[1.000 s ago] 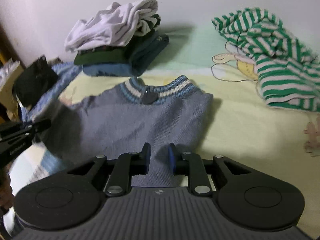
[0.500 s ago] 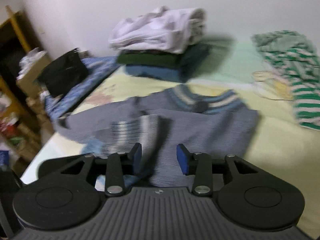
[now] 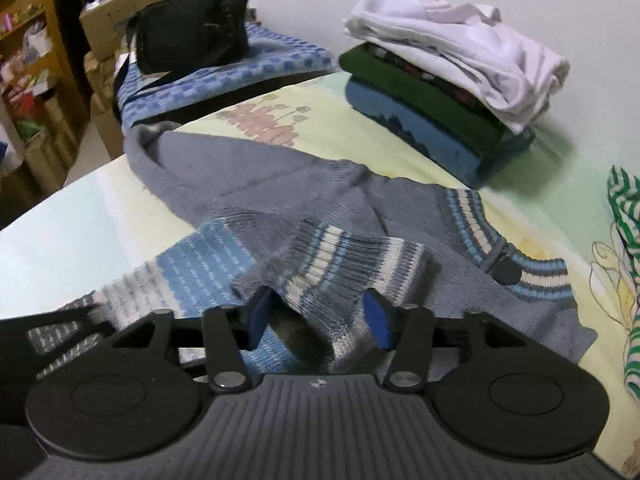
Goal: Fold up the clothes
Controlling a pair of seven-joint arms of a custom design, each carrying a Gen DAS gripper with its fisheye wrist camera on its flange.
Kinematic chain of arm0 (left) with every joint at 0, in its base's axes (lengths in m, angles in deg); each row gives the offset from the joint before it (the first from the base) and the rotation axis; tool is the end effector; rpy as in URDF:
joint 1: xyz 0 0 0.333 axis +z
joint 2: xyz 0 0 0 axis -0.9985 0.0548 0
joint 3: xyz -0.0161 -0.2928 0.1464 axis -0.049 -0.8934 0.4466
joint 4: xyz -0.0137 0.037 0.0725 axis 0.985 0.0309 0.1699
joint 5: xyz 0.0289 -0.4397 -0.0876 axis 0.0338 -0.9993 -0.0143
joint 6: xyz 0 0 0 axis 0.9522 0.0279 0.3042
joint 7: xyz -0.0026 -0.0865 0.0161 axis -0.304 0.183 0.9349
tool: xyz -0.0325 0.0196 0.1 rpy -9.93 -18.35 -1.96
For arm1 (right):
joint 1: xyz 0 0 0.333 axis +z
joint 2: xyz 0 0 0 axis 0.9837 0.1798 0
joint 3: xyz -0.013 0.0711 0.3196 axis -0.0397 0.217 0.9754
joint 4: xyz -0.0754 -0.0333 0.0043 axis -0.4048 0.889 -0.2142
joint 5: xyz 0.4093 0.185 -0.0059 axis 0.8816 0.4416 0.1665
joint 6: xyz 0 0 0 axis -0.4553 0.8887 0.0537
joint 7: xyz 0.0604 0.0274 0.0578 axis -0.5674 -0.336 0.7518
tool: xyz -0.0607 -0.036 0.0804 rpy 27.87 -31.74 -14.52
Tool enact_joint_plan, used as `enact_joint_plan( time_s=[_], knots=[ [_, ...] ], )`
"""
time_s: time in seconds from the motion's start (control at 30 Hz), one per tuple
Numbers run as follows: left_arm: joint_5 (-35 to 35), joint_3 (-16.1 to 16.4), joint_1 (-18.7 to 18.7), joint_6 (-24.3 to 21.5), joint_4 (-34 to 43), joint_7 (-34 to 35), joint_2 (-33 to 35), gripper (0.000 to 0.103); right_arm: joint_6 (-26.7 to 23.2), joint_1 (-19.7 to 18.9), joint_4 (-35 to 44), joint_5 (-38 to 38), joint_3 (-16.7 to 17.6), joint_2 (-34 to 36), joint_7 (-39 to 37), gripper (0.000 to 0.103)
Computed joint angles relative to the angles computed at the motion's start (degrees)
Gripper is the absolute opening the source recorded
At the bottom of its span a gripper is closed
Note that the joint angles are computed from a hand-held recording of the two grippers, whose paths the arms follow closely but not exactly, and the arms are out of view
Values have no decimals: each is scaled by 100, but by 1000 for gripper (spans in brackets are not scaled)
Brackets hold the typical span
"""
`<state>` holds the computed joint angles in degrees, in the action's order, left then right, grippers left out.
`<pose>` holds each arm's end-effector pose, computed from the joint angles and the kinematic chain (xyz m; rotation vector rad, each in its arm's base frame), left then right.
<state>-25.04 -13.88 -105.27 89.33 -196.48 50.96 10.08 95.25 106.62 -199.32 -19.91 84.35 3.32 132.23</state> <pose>0.3403 -0.1118 0.4822 -0.7261 2.2255 -0.7592 0.4903 0.3524 0.5503 -2.1330 1.2617 -0.4461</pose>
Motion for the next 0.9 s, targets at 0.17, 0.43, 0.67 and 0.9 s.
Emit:
enact_joint_plan(
  time_s=[0.17, 0.43, 0.67, 0.9],
  knots=[
    [-23, 52, -30, 22, 148, 34, 188, 53, 903, -123, -443, 357, -96, -356, 664, 11],
    [-463, 626, -964, 574, 833, 594, 1226, 53, 1989, -861, -1006, -626, 304, -984, 2984, 10],
    [-561, 623, -945, 983, 1485, 779, 2148, 53, 2809, -2492, -1472, -1452, 1477, -1897, 5011, 10],
    [-793, 1416, -1886, 1108, 1390, 2027, 2021, 59, 2672, -3472, -2204, -1513, 2239, -3465, 6195, 10]
  ],
)
